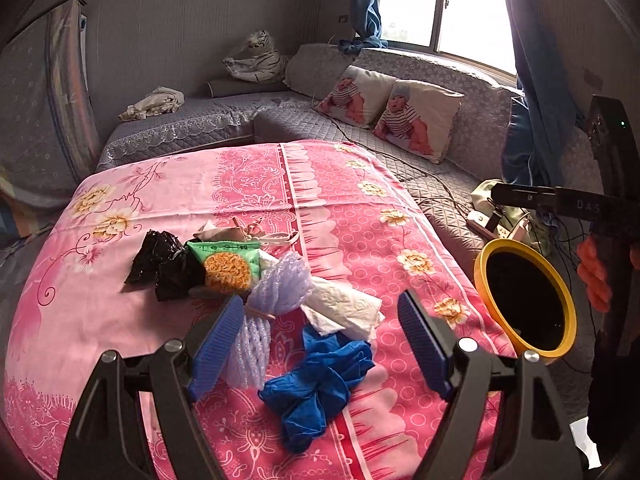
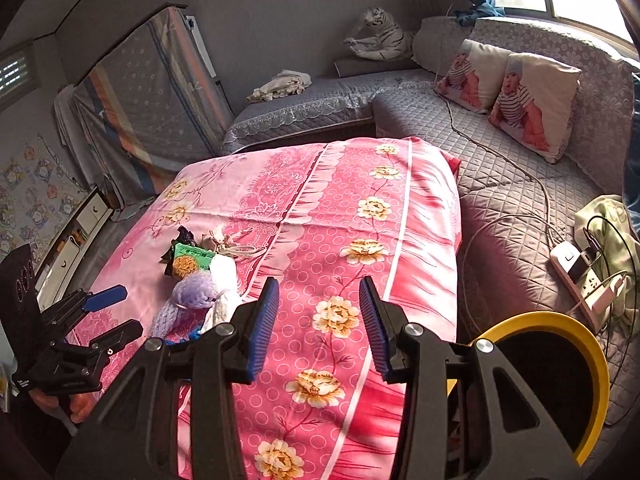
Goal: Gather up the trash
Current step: 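Move both open tools back over the trash pile on the bed, then grasp the lavender foam mesh net with the left tool while the right tool grasps the tied white paper bundle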
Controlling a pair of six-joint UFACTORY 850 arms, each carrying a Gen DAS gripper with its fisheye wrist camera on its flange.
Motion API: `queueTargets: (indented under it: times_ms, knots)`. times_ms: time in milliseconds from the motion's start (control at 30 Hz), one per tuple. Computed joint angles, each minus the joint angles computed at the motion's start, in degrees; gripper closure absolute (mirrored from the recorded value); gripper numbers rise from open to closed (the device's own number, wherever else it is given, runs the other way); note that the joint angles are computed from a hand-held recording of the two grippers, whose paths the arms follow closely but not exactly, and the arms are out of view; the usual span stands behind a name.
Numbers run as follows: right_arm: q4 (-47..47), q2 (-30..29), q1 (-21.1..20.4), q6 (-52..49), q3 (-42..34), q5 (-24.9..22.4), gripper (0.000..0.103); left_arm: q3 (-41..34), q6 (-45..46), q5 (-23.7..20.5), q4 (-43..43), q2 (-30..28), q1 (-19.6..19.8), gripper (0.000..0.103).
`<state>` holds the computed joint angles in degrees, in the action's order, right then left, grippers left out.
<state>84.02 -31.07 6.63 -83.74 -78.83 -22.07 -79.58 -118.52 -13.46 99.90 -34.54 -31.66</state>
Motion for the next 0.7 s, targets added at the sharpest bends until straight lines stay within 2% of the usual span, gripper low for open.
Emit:
queueTargets:
  times_ms: [233, 700]
  knots:
    - [-11.2, -3.1, 3.3, 9.3, -3.9, -1.6, 0.064, 2.5, -3.4, 0.3, 1.6, 0.7, 1.5, 0.027]
    - [-29.3, -10.7, 6.9, 25.0, -12.4, -6.6, 0.064, 0.9, 2.9, 3.1, -4.5, -2.2, 3.4, 0.027]
